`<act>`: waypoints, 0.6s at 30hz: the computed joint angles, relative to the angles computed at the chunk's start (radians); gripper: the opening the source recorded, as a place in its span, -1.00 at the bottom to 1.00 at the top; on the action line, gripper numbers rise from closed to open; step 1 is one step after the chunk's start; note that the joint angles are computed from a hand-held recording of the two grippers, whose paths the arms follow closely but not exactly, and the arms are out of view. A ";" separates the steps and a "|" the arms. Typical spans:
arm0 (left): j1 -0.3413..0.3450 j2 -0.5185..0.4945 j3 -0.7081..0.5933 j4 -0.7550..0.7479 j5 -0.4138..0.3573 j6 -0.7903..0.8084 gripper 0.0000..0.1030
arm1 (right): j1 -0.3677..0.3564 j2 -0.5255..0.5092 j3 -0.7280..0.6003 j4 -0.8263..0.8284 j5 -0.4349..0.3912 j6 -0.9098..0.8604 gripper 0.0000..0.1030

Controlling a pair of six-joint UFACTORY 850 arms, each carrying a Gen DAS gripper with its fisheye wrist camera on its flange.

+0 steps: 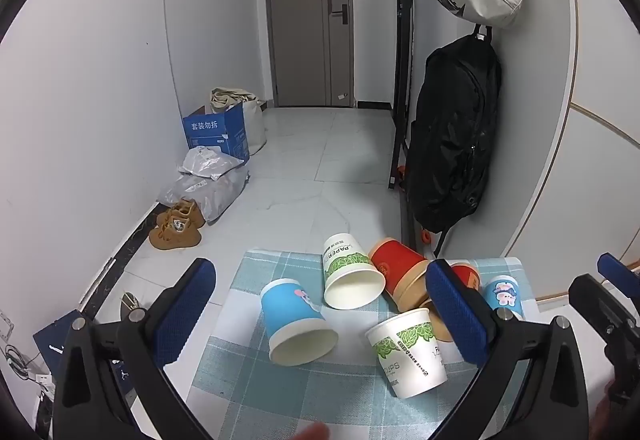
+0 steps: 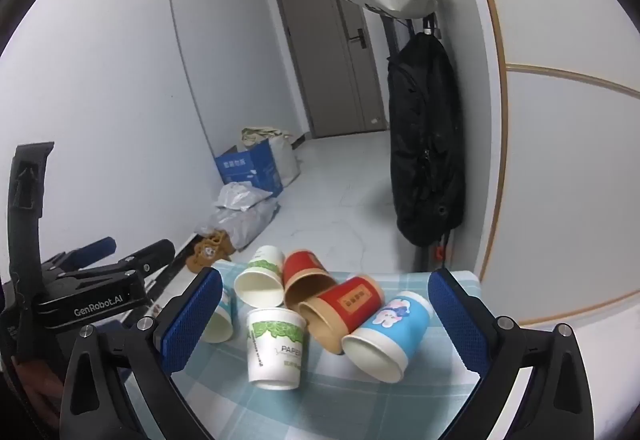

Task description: Flip cup upright

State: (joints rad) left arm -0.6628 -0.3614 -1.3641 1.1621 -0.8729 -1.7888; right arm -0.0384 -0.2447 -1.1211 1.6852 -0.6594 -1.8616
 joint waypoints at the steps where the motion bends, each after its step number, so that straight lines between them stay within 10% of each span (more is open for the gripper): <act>1: -0.003 0.007 0.015 0.042 0.003 -0.042 0.98 | -0.001 0.000 0.000 -0.001 -0.010 0.004 1.00; 8: 0.002 0.024 0.022 0.026 0.011 -0.026 0.98 | -0.011 -0.013 -0.010 -0.031 -0.091 0.026 1.00; 18: 0.000 0.011 0.019 0.033 0.013 -0.032 0.98 | 0.001 -0.009 -0.008 0.023 -0.005 -0.011 1.00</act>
State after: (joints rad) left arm -0.6628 -0.3500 -1.3449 1.1953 -0.8602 -1.8212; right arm -0.0372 -0.2542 -1.1287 1.7081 -0.6647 -1.8725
